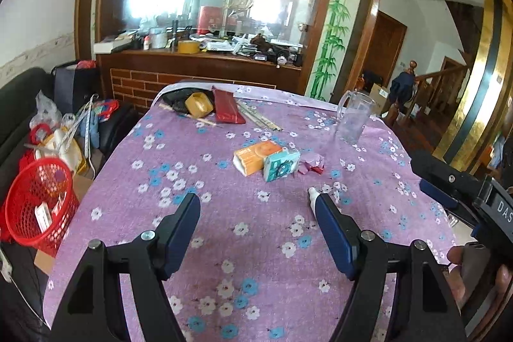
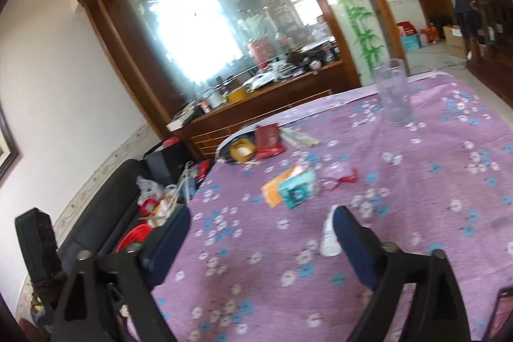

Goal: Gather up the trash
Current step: 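Move both tools back over the table toward the remaining trash, then grasp the white bottle with the right tool while the left tool grasps the teal box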

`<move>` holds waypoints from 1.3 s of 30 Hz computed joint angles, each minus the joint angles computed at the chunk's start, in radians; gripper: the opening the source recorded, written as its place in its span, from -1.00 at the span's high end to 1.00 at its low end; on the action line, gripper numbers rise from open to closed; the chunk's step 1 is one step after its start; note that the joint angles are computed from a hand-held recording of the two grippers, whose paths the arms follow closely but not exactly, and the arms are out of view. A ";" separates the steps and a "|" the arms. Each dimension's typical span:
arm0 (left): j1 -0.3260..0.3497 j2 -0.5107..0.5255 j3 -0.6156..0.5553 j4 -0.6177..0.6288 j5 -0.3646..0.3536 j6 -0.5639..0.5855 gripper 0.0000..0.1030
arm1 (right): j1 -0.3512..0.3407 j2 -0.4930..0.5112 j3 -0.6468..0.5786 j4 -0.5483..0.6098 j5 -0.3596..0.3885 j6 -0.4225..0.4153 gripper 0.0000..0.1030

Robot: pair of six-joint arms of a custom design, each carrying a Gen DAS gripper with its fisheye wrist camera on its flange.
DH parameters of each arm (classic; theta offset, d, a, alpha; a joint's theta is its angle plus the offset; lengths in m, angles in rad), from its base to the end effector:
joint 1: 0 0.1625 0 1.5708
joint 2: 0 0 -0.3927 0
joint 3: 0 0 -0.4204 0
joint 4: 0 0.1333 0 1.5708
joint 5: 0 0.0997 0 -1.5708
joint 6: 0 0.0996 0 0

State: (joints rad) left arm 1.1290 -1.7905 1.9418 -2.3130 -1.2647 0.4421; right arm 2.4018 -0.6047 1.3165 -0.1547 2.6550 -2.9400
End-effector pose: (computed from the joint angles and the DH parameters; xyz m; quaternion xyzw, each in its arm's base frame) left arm -0.0515 -0.4908 0.4591 0.3643 0.8736 -0.2877 0.1459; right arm 0.4945 -0.3901 0.0019 -0.0063 -0.7897 0.5843 0.1870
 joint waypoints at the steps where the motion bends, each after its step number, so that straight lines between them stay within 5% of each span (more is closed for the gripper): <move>1: -0.010 0.006 0.008 -0.023 0.018 0.009 -0.45 | -0.001 -0.009 0.013 -0.015 0.022 -0.012 -0.89; 7: -0.031 0.096 -0.012 -0.067 0.070 0.049 -0.45 | -0.048 -0.014 -0.003 0.126 0.041 0.054 -0.89; 16: -0.019 0.255 -0.080 -0.098 0.120 0.086 -0.45 | -0.201 -0.011 -0.015 0.239 -0.142 0.173 -0.84; 20: -0.006 0.324 -0.110 -0.126 0.126 0.131 -0.45 | -0.251 0.033 -0.048 0.264 -0.182 0.171 -0.62; 24: 0.013 0.377 -0.140 -0.126 0.090 0.164 -0.45 | -0.272 0.082 -0.088 0.303 -0.182 0.172 -0.19; 27: 0.013 0.430 -0.164 -0.119 0.100 0.180 -0.45 | -0.281 0.130 -0.148 0.372 -0.166 0.185 -0.18; 30: 0.011 0.479 -0.187 -0.110 0.104 0.184 -0.45 | -0.298 0.146 -0.170 0.420 -0.212 0.206 0.30; 33: 0.004 0.521 -0.204 -0.112 0.110 0.203 -0.45 | -0.306 0.140 -0.158 0.431 -0.227 0.226 0.36; 39: -0.010 0.598 -0.216 -0.155 0.150 0.272 -0.45 | -0.305 0.018 0.010 0.260 -0.169 0.238 0.38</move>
